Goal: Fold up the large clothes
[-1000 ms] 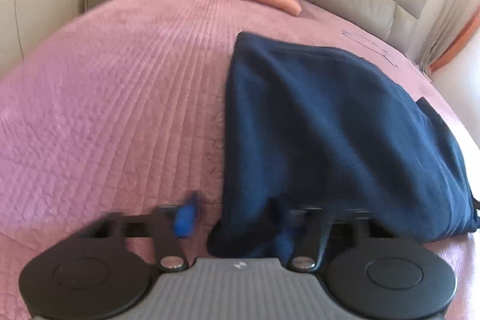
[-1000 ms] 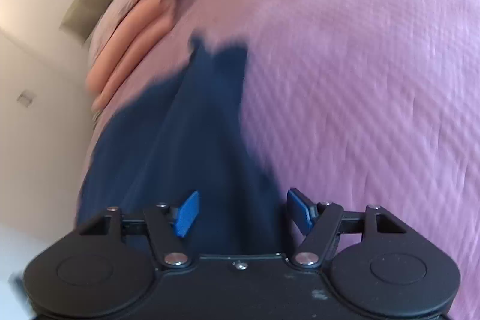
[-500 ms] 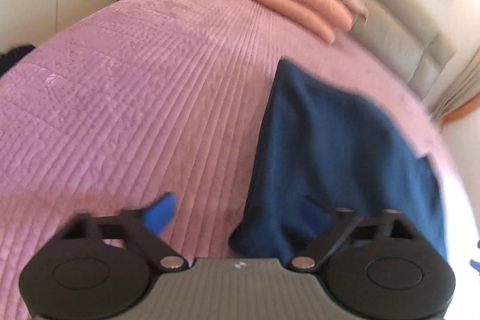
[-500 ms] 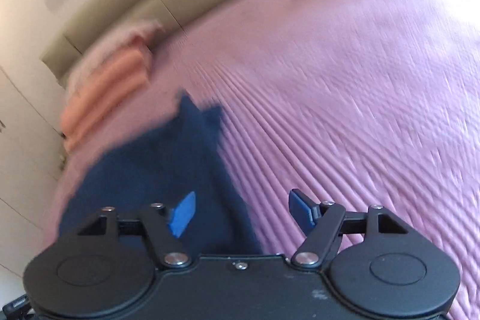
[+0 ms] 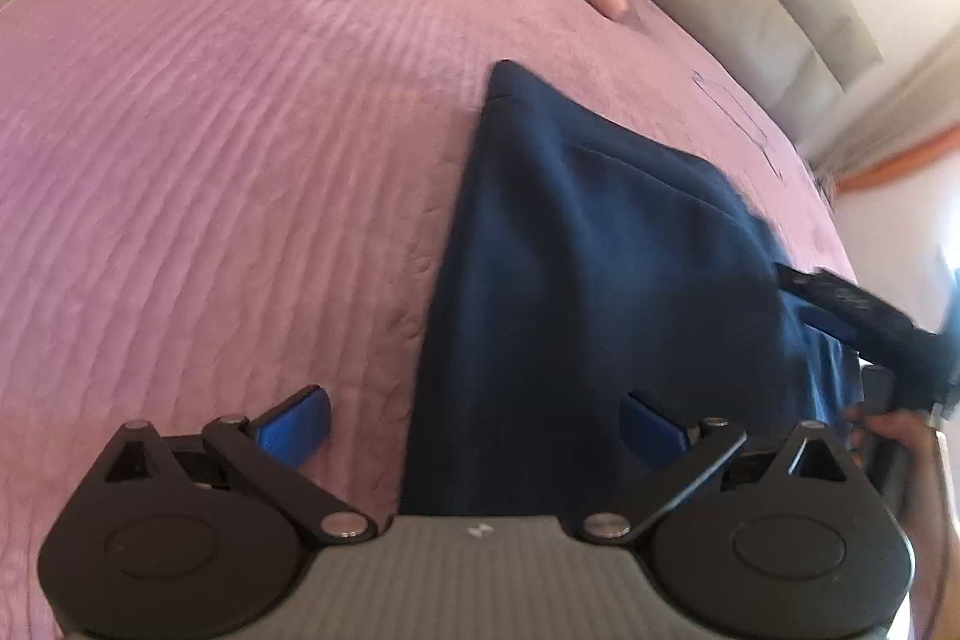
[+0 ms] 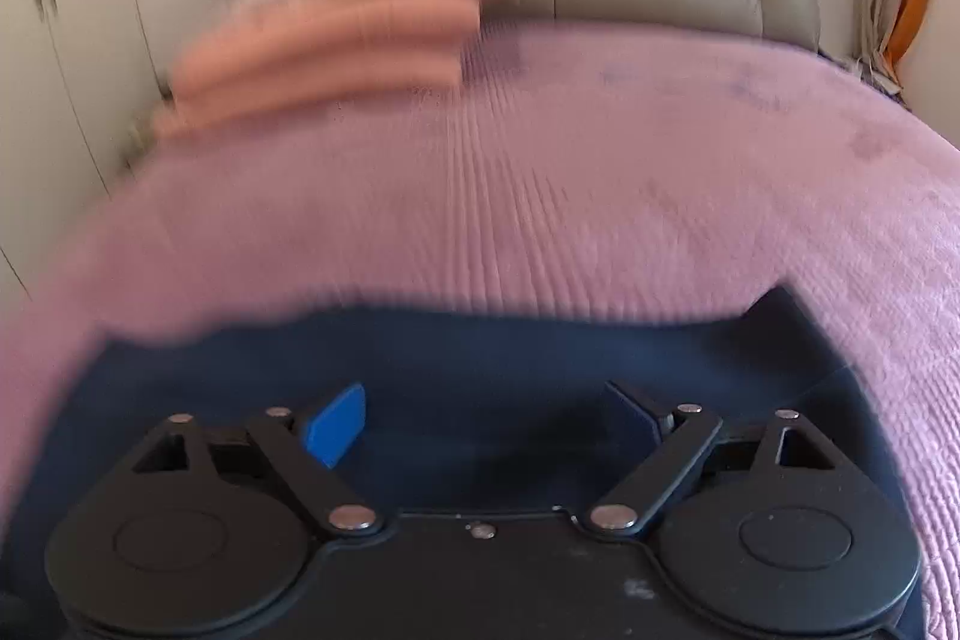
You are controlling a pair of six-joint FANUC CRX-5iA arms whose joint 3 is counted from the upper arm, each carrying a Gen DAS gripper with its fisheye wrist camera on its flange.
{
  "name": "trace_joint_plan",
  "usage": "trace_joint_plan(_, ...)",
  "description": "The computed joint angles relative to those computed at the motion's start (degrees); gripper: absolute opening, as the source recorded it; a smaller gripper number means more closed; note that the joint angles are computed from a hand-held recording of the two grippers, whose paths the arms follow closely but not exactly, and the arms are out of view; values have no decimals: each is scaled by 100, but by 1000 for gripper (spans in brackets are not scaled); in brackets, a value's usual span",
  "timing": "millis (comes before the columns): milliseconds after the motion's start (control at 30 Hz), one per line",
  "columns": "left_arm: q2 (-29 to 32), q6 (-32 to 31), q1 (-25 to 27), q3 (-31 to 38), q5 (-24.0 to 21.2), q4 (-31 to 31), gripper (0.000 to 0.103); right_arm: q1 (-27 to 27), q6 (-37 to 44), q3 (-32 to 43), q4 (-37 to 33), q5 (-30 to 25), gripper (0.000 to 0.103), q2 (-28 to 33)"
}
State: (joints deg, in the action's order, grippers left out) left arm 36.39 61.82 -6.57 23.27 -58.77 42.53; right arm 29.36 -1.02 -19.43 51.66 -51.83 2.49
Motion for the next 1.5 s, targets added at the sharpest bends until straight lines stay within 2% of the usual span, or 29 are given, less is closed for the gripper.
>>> trace_joint_plan(67, 58, 10, -58, 125, -41, -132, 103, 54, -648, -439, 487, 212, 102, -210)
trace_joint_plan(167, -19, 10, -141, 124, 53, -405, 103, 388, -845, -866, 566, 178, 102, -641)
trace_joint_plan(333, 4, 179, -189, -4, 25, -89, 103, 1472, -222, -1112, 216, -576, 102, -904)
trace_joint_plan(433, 22, 489, -278, 34, 149, -217, 103, 2111, -548, -1307, 76, -1010, 102, -1132)
trace_joint_plan(533, 79, 775, -408, 193, 198, -432, 103, 2539, -651, -1321, 100, -1471, 103, -1008)
trace_joint_plan(600, -7, 924, -492, 143, 415, -598, 86, 2579, -726, -1449, 338, -1512, 103, -900)
trace_joint_plan(633, -74, 1012, -536, 110, 533, -729, 62, 2600, -813, -1515, 452, -1521, 103, -875)
trace_joint_plan(667, -190, 1239, -586, 27, 724, -922, 50, 2625, -904, -1566, 540, -1537, 102, -870)
trace_joint_plan(733, -402, 1802, -757, 54, 992, -1722, 38, 2580, -1020, -1673, 676, -1435, 102, -884)
trace_joint_plan(767, -496, 1901, -870, 92, 1083, -2101, 32, 2568, -1109, -1744, 735, -1377, 102, -929)
trace_joint_plan(833, -671, 1834, -1048, 61, 1276, -2523, 28, 2583, -1284, -1882, 849, -1303, 103, -1009)
trace_joint_plan(900, -751, 1631, -999, -104, 1326, -2014, 25, 2594, -1381, -1973, 951, -1289, 103, -1044)
trace_joint_plan(967, -860, 1305, -870, -447, 1417, -999, 21, 2640, -1486, -2036, 997, -1307, 103, -1089)
trace_joint_plan(1033, -982, 784, -867, -711, 1584, -191, 17, 2635, -1623, -2141, 1073, -1245, 103, -1179)
trace_joint_plan(1133, -1156, -154, -1028, -927, 1770, 521, 8, 2604, -1813, -2326, 1243, -1087, 103, -1326)
trace_joint_plan(1200, -1166, -260, -1168, -796, 1671, 517, 8, 2598, -1888, -2432, 1317, -1005, 103, -1432)
trace_joint_plan(1233, -1144, -171, -1246, -597, 1603, 144, 8, 2599, -1928, -2472, 1336, -971, 103, -1480)
trace_joint_plan(1300, -1122, 396, -1341, -159, 1443, -1058, 9, 2611, -1963, -2537, 1368, -928, 103, -1559)
trace_joint_plan(1400, -1171, 908, -1166, -138, 1202, -1655, 32, 2629, -2013, -2591, 1441, -903, 103, -1592)
trace_joint_plan(1433, -1228, 1328, -1067, -169, 1226, -2002, 61, 2620, -2020, -2604, 1453, -891, 103, -1609)
trace_joint_plan(1467, -1220, 1868, -972, -93, 1182, -2461, 98, 2605, -2001, -2611, 1455, -875, 103, -1624)
trace_joint_plan(1500, -1113, 2459, -878, 138, 909, -3013, 102, 2589, -1990, -2610, 1454, -861, 103, -1629)
